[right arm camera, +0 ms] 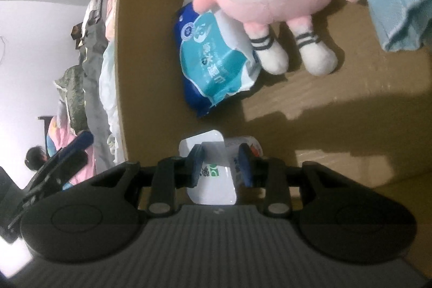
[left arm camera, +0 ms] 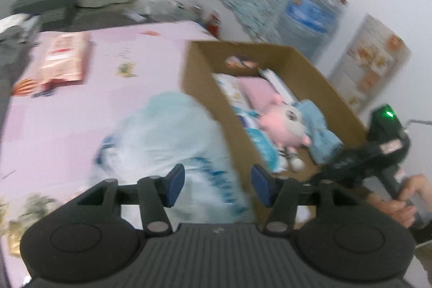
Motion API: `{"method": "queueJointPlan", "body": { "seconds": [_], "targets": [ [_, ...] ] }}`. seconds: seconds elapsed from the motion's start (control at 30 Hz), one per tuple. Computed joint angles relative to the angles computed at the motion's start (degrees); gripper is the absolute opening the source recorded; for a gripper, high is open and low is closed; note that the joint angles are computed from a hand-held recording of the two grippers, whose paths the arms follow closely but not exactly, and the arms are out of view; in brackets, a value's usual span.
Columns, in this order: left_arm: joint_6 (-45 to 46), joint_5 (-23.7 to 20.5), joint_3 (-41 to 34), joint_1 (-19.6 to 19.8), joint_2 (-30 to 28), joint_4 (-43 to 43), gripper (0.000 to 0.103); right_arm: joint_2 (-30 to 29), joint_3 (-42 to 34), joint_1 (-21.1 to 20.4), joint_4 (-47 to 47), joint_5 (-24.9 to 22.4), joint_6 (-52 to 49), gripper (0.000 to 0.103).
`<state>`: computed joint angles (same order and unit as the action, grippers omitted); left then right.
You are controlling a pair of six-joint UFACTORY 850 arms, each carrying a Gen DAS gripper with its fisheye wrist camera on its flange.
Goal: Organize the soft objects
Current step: 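Carry the white cup into the cardboard box and release it, then reach the right tool to the orange-white striped cloth and grasp it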
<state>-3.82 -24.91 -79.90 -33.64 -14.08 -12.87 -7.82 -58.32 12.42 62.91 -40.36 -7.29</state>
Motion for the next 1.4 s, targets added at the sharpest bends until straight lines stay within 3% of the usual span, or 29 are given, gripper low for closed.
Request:
{"method": "queueJointPlan", "body": {
  "seconds": [0.07, 0.17, 0.37, 0.43, 0.57, 0.77, 0.93, 1.1, 1.27, 1.4],
  "targets": [
    [-4.1, 2.32, 3.17, 1.01, 2.44, 3.48, 0.061, 0.79, 0.54, -0.23, 0.47, 0.71, -0.2, 0.03],
    [-14.09, 5.52, 8.19, 2.41, 6.14, 12.43, 0.063, 3.63, 0.9, 0.01, -4.65, 4.76, 2.89, 0.042],
    [-32.24, 7.08, 15.46, 3.83, 10.74, 31.57, 0.063, 7.35, -3.34, 3.34, -23.42, 11.85, 15.72, 0.047],
    [-38.36, 6.88, 17.42, 3.59, 11.54, 38.6, 0.061, 7.25, -5.28, 4.26, -21.91, 12.04, 13.03, 0.047],
    [-40.41, 6.21, 19.48, 3.02, 11.09, 42.13, 0.055, 2.1, -11.42, 8.86, -12.6, 10.24, 2.94, 0.047],
    [-57.98, 0.37, 19.94, 0.27, 7.17, 63.43, 0.049, -11.37, -23.69, 16.39, -5.87, 5.38, -1.88, 0.044],
    [-58.34, 1.43, 21.28, 0.25, 6.35, 63.46, 0.04, -17.32, -26.44, 20.27, -2.15, 6.9, -1.83, 0.041],
    [-60.86, 1.52, 23.76, -0.12, 8.69, 63.6, 0.035, -17.65, -24.26, 22.59, -3.01, 10.83, -0.36, 0.041],
    [-47.73, 5.15, 27.67, 1.65, 13.99, 45.21, 0.034, -18.16, -23.95, 23.46, -2.95, 11.93, 0.46, 0.041],
    [-35.9, 6.84, 30.67, 3.38, 17.26, 29.62, 0.042, -20.53, -26.33, 24.13, -6.19, 8.61, 3.18, 0.042]
  ]
}}
